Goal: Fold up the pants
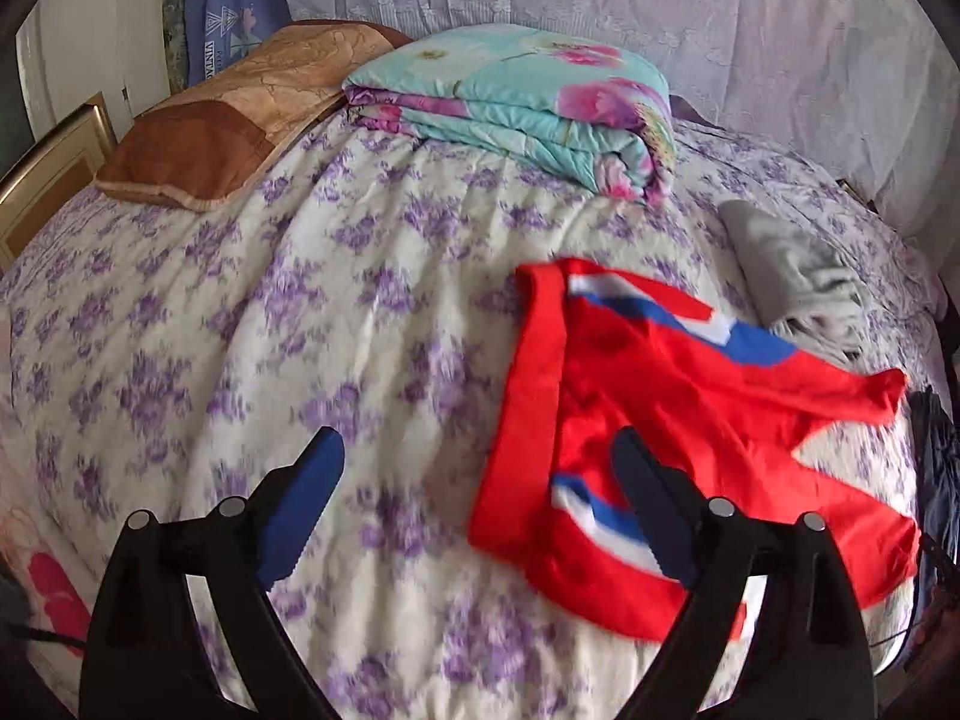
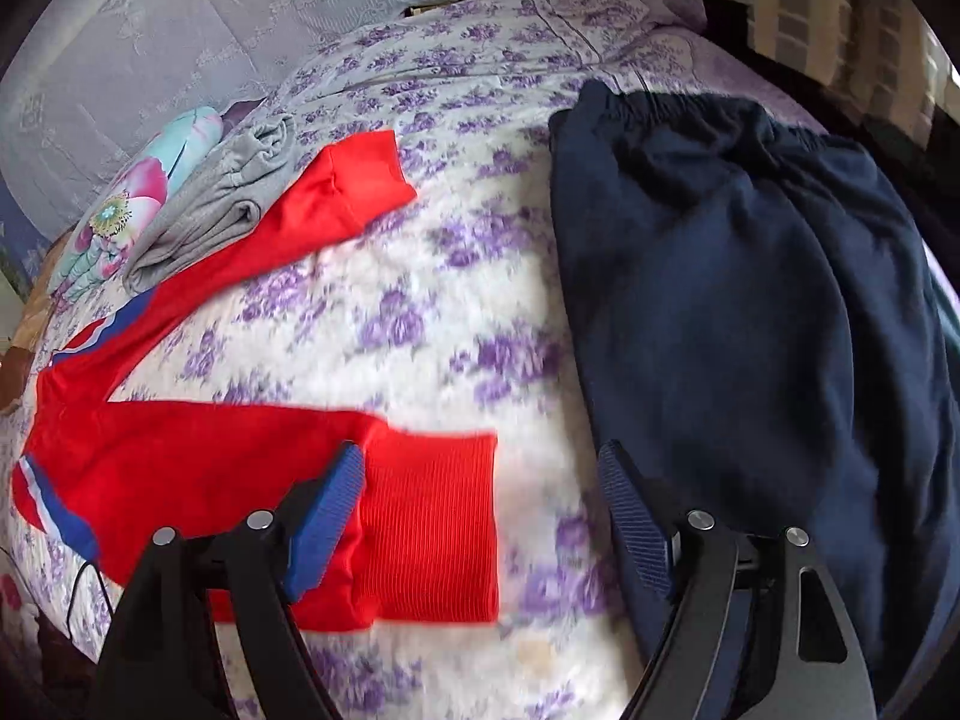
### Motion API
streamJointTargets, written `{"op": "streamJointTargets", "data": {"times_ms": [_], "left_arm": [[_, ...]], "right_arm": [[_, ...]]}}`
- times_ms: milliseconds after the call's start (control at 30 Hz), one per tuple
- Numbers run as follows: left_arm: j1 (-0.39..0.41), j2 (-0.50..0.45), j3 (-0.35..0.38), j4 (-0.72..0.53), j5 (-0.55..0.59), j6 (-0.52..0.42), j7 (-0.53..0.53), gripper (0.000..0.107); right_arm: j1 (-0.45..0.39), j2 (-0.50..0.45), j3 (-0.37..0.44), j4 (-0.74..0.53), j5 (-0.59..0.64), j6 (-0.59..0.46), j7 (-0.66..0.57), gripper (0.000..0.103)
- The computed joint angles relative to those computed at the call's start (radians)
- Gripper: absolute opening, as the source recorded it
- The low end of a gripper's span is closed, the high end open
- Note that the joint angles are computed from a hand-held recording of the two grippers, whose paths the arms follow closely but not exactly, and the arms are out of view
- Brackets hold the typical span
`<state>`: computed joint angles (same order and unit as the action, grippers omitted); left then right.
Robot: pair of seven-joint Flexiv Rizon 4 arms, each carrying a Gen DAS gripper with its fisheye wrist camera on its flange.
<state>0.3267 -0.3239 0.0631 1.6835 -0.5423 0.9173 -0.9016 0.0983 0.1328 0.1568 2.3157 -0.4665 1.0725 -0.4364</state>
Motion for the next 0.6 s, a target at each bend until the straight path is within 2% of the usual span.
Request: {"op": "streamJointTargets", "data": {"times_ms": [67,100,167,200,300,367,400,433,467,500,533,567,600], "left_arm": [[0.005,0.07,-0.007,0.123,-0.064,0.023,0.057,0.088],[0.0,0.093,-0.006,0.171,-0.095,0.034,0.071,0.088],[-0.02,0.107,-0.005,0.226,-0.135,0.051,0.068,0.088],[-0.027,0.103,-0.013,0.236,-0.166,0.045,0.08,0.088],[-0.052,0.044,-0.032,0.205,-0.196,0.022,0.032,0.088],[-0.074,-0.009,-0.036,0.17,-0.185,0.056,-0.049,0.088],[-0.076,-0.035,-0.042,0.151,-0.187,0.054,-0.086,0.087],[-0.075,-0.055,-0.053,0.137,-0.196,0.052,-0.108,0.083],[-0.087,-0.069,-0.044,0.126,-0.166,0.07,-0.149,0.075],[-0.097,-0.074,-0.033,0.119,-0.132,0.091,-0.195,0.06],[-0.079,-0.066,-0.051,0.122,-0.16,0.078,-0.187,0.037],[-0.054,-0.05,-0.071,0.128,-0.203,0.047,-0.164,0.022],[-0.04,-0.024,-0.078,0.143,-0.238,0.033,-0.141,0.017]], "right_arm": [[0.0,0.025,0.017,0.065,0.037,0.068,0.07,0.083],[-0.01,0.031,0.029,0.097,0.016,0.112,0.124,0.084],[-0.048,0.04,0.056,0.137,-0.123,0.163,0.247,0.089],[-0.047,0.034,0.058,0.14,-0.154,0.182,0.261,0.092],[0.009,0.01,0.045,0.108,-0.08,0.163,0.188,0.092],[0.029,-0.006,0.035,0.101,-0.028,0.194,0.165,0.092],[0.032,-0.016,0.031,0.101,-0.014,0.221,0.161,0.086],[0.042,-0.03,0.025,0.098,0.016,0.254,0.134,0.059],[0.061,-0.043,0.018,0.092,0.08,0.287,0.07,0.035],[0.099,-0.054,0.002,0.081,0.196,0.309,-0.025,0.018],[0.109,-0.059,0.002,0.08,0.251,0.337,-0.054,0.017],[0.091,-0.045,0.013,0.087,0.24,0.346,-0.04,0.017],[0.07,-0.022,0.021,0.096,0.188,0.348,-0.016,0.016]]}}
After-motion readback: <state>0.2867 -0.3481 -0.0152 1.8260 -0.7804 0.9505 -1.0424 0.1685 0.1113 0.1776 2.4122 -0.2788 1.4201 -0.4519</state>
